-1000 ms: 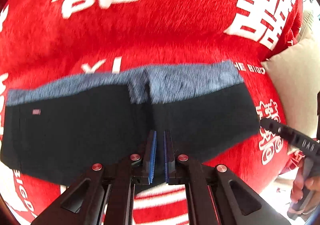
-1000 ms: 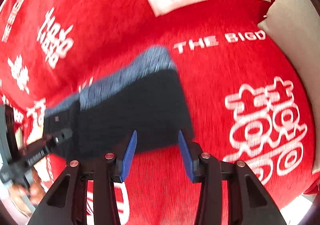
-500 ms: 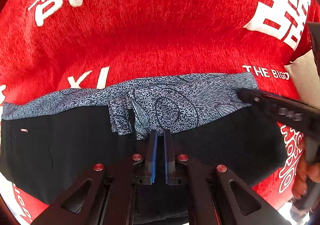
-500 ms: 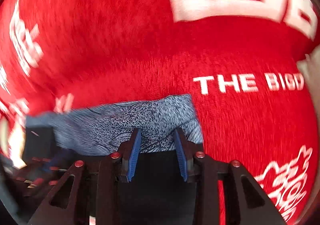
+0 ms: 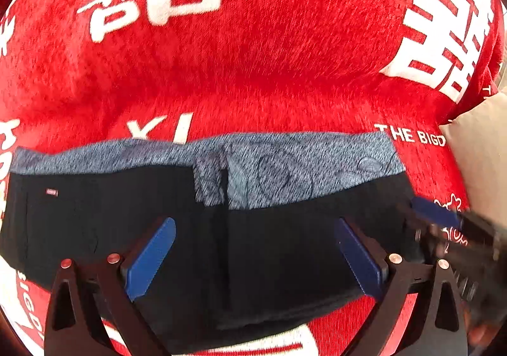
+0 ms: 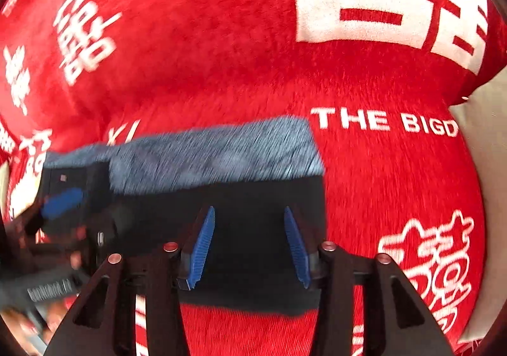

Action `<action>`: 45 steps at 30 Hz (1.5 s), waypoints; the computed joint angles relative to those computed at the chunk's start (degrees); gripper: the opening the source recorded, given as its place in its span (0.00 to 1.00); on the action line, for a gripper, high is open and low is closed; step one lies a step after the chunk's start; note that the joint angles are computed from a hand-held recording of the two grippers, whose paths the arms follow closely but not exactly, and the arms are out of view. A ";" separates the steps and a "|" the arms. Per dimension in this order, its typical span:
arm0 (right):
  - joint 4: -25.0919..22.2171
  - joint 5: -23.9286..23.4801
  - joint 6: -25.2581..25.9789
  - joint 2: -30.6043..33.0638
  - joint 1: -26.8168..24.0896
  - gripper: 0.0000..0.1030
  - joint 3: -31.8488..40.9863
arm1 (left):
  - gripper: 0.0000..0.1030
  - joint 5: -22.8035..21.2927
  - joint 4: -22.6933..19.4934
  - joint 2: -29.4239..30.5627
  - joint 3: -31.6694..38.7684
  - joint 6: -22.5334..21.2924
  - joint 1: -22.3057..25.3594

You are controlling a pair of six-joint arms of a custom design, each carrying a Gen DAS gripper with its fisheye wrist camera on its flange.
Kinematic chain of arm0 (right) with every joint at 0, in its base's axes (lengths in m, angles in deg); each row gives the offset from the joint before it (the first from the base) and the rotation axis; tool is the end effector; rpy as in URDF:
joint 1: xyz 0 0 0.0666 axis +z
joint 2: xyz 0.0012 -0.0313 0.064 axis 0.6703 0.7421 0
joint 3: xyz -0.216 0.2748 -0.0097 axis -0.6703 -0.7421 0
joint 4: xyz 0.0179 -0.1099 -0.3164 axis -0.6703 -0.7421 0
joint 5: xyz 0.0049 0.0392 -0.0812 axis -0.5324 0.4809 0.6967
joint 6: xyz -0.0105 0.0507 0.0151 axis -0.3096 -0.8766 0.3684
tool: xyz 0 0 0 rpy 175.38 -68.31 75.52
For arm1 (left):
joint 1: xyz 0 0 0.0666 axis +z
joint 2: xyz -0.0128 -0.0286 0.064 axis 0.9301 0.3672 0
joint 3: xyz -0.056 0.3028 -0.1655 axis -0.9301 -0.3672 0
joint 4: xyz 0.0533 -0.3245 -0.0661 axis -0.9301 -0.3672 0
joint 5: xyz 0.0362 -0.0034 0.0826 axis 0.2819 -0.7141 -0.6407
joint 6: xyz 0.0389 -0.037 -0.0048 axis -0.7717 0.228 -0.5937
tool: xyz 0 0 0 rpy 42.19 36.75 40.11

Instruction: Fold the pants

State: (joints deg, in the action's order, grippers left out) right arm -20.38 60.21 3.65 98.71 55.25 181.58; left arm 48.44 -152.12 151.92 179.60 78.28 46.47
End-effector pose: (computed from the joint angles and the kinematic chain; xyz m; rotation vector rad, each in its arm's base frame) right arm 0.4127 0.0953 0.4155 0.5657 2.7811 0.1653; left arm 0.5127 -0.2135 0.4045 0.6040 2.8225 -0.2984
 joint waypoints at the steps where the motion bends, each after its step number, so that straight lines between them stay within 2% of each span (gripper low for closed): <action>1: -0.23 0.66 -0.80 -0.71 1.27 0.49 -0.63 | 0.98 -0.19 -0.45 -0.11 -0.23 0.26 0.21; 3: -0.27 2.30 -2.42 -1.87 3.18 0.52 -1.64 | 0.98 -1.34 -1.60 -0.71 -1.27 0.16 0.74; 7: 0.10 2.80 -3.11 -2.84 4.95 0.70 -3.31 | 0.98 -5.79 -0.65 -3.43 -6.94 -0.44 1.30; 9: 0.63 2.84 -1.46 -2.39 5.69 0.74 -4.56 | 0.98 -5.78 -1.49 -3.70 -9.68 -0.77 1.89; 12: 0.61 3.84 0.04 -1.28 6.58 0.78 -4.78 | 0.99 -3.10 1.83 -5.86 -14.71 -0.04 3.25; 18: 0.08 3.49 -0.23 -0.46 6.48 0.81 -4.04 | 0.99 -3.21 1.60 -5.91 -15.10 -0.26 3.38; 27: -0.51 1.19 2.04 0.75 6.05 0.88 -2.92 | 1.00 -2.99 5.24 -7.83 -18.75 0.48 3.48; 32: -0.96 2.09 0.47 2.07 6.66 0.91 -1.90 | 1.00 -0.97 7.16 -8.59 -21.02 -1.07 4.47; 35: -2.18 2.38 -1.30 3.21 6.64 0.91 -0.41 | 1.00 0.33 5.83 -7.85 -19.79 -2.27 5.18; 39: -3.74 2.28 -4.04 4.05 6.39 0.91 1.38 | 1.00 2.86 1.62 -6.54 -16.05 -3.53 6.79; 42: -6.98 2.72 -6.46 5.64 6.63 0.91 4.84 | 1.00 3.24 0.83 -7.86 -15.41 -3.37 9.04; 45: -7.99 1.84 -7.99 6.96 7.57 0.91 8.09 | 1.00 3.57 0.98 -9.75 -16.01 -3.37 12.56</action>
